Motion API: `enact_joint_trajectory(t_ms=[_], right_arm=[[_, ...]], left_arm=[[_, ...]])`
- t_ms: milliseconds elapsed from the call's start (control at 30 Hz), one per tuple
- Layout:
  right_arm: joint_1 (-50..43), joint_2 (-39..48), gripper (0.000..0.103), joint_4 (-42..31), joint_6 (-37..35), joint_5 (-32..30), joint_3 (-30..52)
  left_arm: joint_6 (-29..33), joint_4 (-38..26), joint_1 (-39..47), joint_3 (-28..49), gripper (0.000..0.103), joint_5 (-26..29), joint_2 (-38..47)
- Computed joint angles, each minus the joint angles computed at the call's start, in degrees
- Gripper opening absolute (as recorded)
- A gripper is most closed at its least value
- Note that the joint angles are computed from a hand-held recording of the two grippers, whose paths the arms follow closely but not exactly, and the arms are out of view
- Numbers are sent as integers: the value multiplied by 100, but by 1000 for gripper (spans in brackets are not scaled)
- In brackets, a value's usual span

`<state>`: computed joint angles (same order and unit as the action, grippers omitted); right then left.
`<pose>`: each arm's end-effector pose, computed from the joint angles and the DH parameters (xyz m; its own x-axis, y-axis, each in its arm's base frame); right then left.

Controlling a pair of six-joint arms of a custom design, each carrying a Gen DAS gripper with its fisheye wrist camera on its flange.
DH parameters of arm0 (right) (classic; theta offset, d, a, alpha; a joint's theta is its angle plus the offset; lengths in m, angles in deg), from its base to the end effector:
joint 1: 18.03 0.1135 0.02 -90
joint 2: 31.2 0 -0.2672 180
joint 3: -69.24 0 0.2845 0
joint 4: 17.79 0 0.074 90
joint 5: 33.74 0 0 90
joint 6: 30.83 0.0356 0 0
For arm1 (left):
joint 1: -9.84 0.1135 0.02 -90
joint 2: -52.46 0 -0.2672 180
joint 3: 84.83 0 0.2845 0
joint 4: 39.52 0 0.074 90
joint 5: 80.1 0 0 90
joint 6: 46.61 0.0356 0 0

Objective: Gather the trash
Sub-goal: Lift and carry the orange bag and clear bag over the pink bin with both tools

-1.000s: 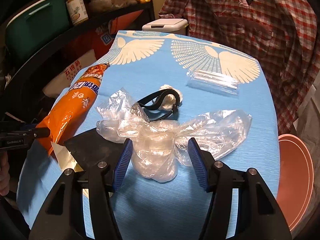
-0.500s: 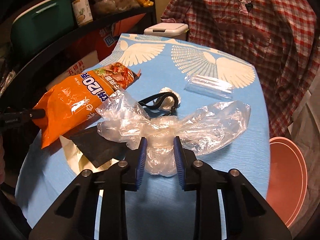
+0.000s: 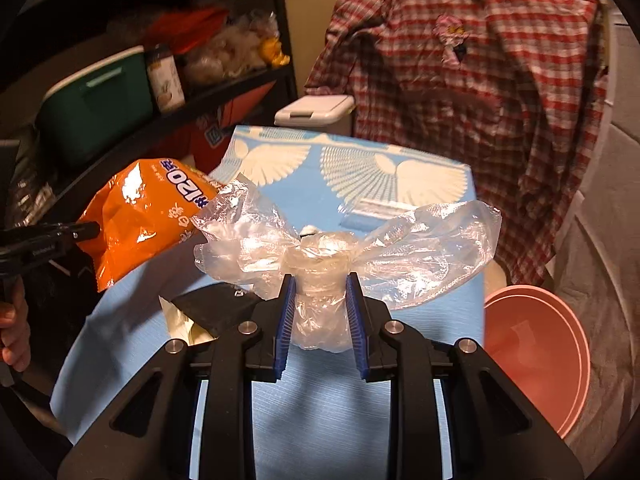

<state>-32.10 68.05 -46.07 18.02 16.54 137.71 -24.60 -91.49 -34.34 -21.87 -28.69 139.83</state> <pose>0.3542 -0.0653 0.1447 -0.5398 -0.3865 -0.7478 -0.6466 0.7592 0.0744 0.2240 -0.1867 0.1639 -0.6686 -0.3608 -0.6503 -0.4815 0.8764 0.0089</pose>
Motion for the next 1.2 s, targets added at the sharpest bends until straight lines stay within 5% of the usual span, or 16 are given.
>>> enact_joint_trajectory(t_ms=[533,1200], right_arm=[[-900,10,26,-217,258,-528,587],[-1647,529,27,-172,358,-496,1378]], left_arm=[[-175,-695,-696,1127,2,-780,535],[647,-294,-959,2578,2,-750,1677]])
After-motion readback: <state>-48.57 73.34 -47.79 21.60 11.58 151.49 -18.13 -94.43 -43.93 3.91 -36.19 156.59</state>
